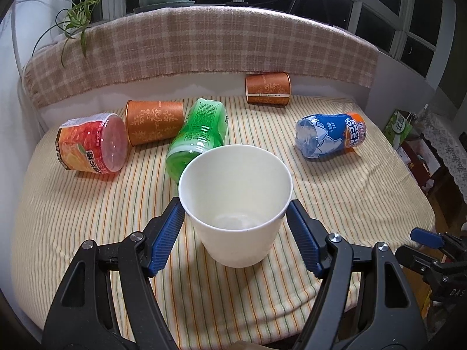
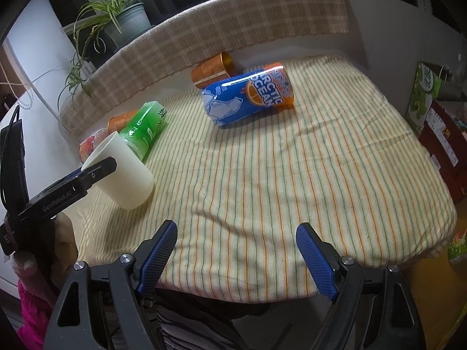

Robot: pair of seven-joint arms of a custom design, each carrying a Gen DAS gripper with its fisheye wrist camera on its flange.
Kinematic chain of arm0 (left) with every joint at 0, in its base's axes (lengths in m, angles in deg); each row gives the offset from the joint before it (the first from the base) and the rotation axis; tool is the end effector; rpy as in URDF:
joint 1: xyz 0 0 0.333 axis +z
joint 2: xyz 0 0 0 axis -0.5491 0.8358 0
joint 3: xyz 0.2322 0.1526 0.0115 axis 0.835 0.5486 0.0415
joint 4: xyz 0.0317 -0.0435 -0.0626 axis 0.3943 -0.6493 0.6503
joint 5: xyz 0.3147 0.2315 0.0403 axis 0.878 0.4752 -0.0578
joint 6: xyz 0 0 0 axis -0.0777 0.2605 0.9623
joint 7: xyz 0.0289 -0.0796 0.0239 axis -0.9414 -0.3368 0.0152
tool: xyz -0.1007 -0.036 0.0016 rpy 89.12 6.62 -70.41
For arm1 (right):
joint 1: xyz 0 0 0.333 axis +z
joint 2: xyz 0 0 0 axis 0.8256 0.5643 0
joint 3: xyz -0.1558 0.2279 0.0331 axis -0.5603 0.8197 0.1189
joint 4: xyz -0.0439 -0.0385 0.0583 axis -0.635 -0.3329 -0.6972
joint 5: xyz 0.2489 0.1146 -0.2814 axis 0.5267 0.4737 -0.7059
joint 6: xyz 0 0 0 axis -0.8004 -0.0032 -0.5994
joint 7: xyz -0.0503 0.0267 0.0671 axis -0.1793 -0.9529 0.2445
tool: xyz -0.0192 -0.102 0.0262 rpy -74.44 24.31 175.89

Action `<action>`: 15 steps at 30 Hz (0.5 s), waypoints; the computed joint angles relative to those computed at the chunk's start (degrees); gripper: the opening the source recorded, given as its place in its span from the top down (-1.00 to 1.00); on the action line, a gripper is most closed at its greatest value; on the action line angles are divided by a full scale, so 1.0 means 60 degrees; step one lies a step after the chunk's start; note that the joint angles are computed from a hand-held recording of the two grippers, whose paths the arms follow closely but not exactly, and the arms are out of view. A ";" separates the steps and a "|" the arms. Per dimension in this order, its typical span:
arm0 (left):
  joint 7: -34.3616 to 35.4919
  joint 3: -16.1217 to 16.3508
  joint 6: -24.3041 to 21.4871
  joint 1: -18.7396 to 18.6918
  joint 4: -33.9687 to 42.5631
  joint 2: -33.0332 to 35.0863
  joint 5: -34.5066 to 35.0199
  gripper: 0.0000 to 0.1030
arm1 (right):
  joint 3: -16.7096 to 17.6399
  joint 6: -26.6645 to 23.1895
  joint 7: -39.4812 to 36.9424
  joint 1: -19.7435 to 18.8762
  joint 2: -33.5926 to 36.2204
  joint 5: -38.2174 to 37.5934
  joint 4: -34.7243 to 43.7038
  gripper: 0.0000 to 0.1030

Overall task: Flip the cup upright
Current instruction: 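Open the right gripper and release the upright white cup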

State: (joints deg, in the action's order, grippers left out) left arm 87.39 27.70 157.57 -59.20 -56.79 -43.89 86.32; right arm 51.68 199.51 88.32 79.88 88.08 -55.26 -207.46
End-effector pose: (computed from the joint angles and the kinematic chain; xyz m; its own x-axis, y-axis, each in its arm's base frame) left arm 0.6384 -0.4438 0.4211 -0.3902 -0.9165 0.0881 -0.7053 0.2360 -0.6685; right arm 0.5047 0.3284 0.4165 -0.2054 -0.9348 -0.2898 -0.7687 0.3374 -0.5434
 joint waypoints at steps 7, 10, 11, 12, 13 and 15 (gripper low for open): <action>0.0273 -0.0310 0.0279 0.0286 -0.0580 -0.0323 -0.0326 -0.44 | -0.0016 -0.0780 0.0775 0.0242 0.0050 -0.1311 0.0384 -0.66; 0.0320 -0.0358 0.0366 0.0338 -0.0749 -0.0414 -0.0404 -0.44 | -0.0002 -0.1136 0.1117 0.0353 0.0064 -0.1865 0.0538 -0.66; 0.0330 -0.0383 0.0396 0.0367 -0.0802 -0.0440 -0.0444 -0.44 | 0.0006 -0.1305 0.1276 0.0405 0.0072 -0.2097 0.0601 -0.66; 0.0344 -0.0407 0.0413 0.0392 -0.0830 -0.0451 -0.0482 -0.44 | 0.0016 -0.1493 0.1426 0.0458 0.0070 -0.2341 0.0657 -0.66; 0.0374 -0.0439 0.0431 0.0426 -0.0864 -0.0466 -0.0528 -0.44 | 0.0029 -0.1698 0.1546 0.0511 0.0082 -0.2588 0.0732 -0.67; 0.0419 -0.0491 0.0463 0.0476 -0.0914 -0.0484 -0.0612 -0.44 | 0.0049 -0.1909 0.1660 0.0568 0.0103 -0.2867 0.0825 -0.69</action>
State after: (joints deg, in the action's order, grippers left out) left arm 89.90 24.75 160.35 -56.34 -62.27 -46.80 82.65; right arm 51.97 188.06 98.29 83.29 88.69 -72.47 -202.51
